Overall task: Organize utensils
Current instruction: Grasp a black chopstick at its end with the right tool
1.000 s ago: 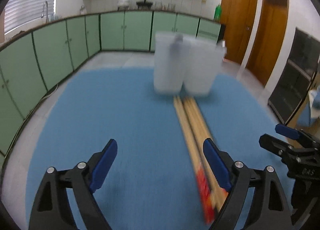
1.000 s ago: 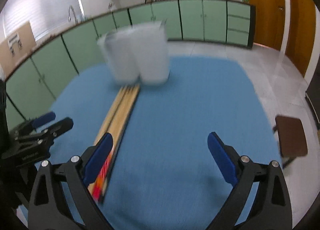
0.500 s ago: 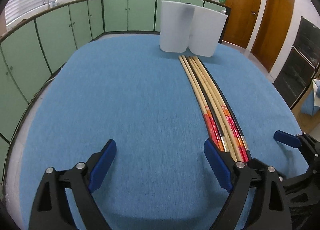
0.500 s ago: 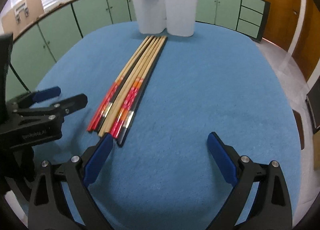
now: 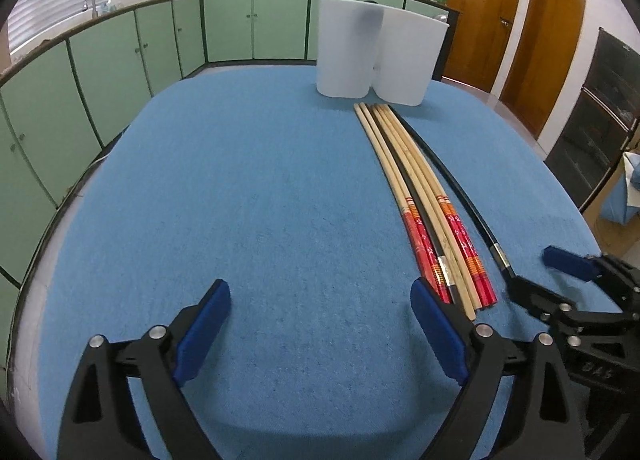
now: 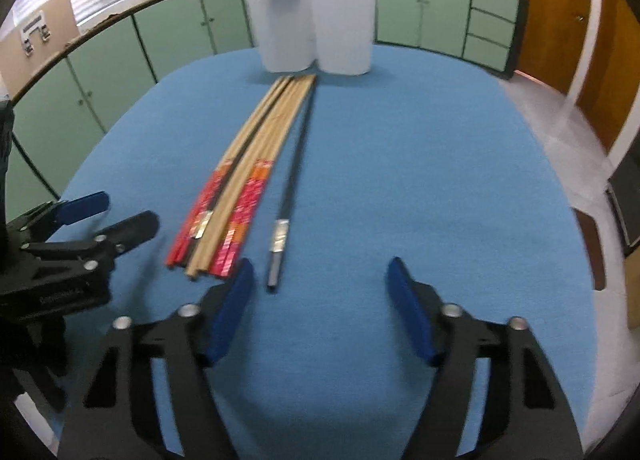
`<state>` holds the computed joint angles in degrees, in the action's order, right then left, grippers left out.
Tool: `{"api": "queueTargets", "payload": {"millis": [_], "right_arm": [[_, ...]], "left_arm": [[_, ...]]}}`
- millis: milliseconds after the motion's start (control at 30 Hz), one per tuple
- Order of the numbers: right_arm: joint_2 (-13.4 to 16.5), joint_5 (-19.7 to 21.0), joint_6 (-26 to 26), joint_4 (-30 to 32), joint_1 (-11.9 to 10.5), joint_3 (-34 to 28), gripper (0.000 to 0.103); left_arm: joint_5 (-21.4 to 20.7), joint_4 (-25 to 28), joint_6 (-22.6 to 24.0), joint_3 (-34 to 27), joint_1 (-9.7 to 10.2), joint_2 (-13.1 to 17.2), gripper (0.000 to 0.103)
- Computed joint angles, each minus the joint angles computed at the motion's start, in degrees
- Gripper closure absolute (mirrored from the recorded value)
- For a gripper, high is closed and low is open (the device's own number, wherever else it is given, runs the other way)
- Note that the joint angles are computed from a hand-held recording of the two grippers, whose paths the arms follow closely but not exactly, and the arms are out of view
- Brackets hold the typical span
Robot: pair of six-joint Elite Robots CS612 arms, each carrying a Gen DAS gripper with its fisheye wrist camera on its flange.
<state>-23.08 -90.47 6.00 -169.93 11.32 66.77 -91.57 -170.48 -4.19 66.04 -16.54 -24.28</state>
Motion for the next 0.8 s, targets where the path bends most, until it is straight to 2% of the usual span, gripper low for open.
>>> {"api": "queueTargets", "payload": {"millis": [67, 100, 167, 233, 367, 500, 800], "right_arm": [[0.3, -0.8, -1.2, -0.6, 0.4, -0.5, 0.061], [0.5, -0.5, -1.8, -0.9, 0.5, -0.6, 0.064], [0.5, 0.4, -1.7, -1.3, 0.5, -0.5, 0.083], [0.5, 1.7, -1.7, -1.4, 0.3, -0.5, 0.095], [0.3, 3.1, -0.3, -2.1, -0.1, 0.1, 0.096], [0.1, 0.5, 0.1, -2.5, -0.1, 0.5, 0.097], [0.1, 0.3, 0.5, -2.6, -0.5, 0.7, 0.097]], "left_arm": [[0.0, 0.2, 0.1, 0.1, -0.06, -0.1, 0.012], [-0.1, 0.3, 0.2, 0.2, -0.06, -0.1, 0.012], [-0.1, 0.7, 0.4, 0.2, -0.08, -0.1, 0.012], [0.3, 0.9, 0.7, 0.1, -0.23, -0.1, 0.012], [-0.5, 1.0, 1.2, 0.1, -0.4, -0.1, 0.011], [-1.8, 1.1, 2.0, 0.2, -0.6, -0.2, 0.011], [-0.6, 1.7, 5.3, 0.8, -0.95, -0.4, 0.008]]}}
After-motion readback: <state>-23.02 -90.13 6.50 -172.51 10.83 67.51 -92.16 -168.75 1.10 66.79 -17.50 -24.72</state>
